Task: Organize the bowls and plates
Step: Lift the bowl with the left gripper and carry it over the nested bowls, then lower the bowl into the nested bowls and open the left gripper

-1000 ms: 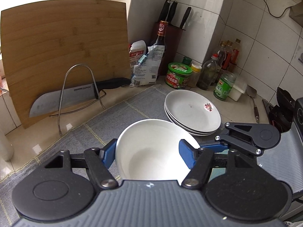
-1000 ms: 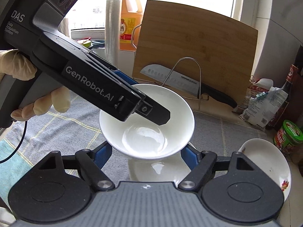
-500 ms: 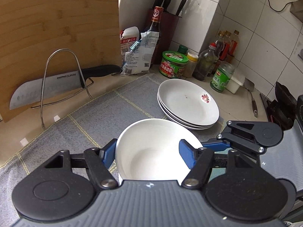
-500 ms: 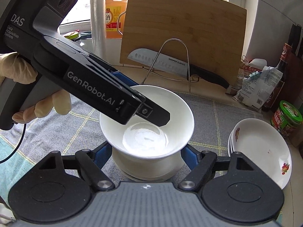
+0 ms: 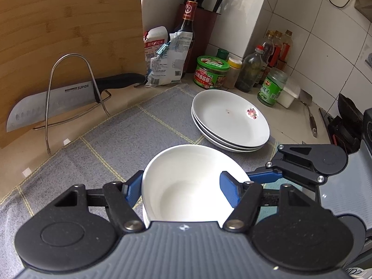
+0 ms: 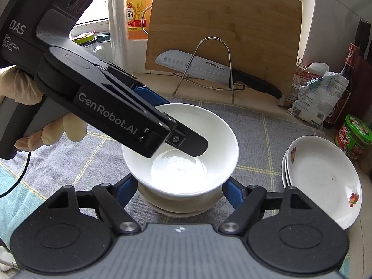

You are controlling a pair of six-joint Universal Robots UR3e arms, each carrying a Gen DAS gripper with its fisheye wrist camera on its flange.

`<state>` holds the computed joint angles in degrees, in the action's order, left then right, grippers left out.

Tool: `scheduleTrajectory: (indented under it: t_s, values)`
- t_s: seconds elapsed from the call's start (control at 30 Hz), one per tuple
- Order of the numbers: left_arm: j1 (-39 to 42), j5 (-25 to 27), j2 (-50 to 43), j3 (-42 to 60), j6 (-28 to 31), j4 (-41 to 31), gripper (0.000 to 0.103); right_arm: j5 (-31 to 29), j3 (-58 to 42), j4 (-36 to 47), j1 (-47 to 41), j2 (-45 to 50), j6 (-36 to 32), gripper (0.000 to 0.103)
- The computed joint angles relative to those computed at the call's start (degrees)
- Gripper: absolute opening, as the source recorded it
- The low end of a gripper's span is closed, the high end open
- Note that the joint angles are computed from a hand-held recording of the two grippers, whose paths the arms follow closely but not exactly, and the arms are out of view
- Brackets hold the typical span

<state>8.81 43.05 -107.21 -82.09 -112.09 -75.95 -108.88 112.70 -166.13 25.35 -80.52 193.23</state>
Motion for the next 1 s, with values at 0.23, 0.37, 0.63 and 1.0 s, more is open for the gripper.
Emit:
scheduleTrajectory:
  t_s: [0.23, 0.37, 0.63, 1.0]
  values:
    - [0.05, 0.04, -0.5, 0.15, -0.01, 0.08, 0.068, 0.45, 0.25, -0.22, -0.27, -0.16, -0.08, 0.083]
    - [0.25, -0.23, -0.44, -0.03, 0.04, 0.0, 0.068, 0.47, 0.33, -0.35, -0.22, -0.13, -0.02, 0.083]
    - [0.43, -0.61, -0.52, -0.43, 0.05, 0.43, 0.07, 0.25, 0.13, -0.25, -0.07, -0.02, 0.04, 0.083]
    - [3.58, -3.32, 2.35, -5.84, 0.04, 5.43, 0.088, -0.54, 2.19, -5.18, -0.02, -0.81, -0.04, 0.103]
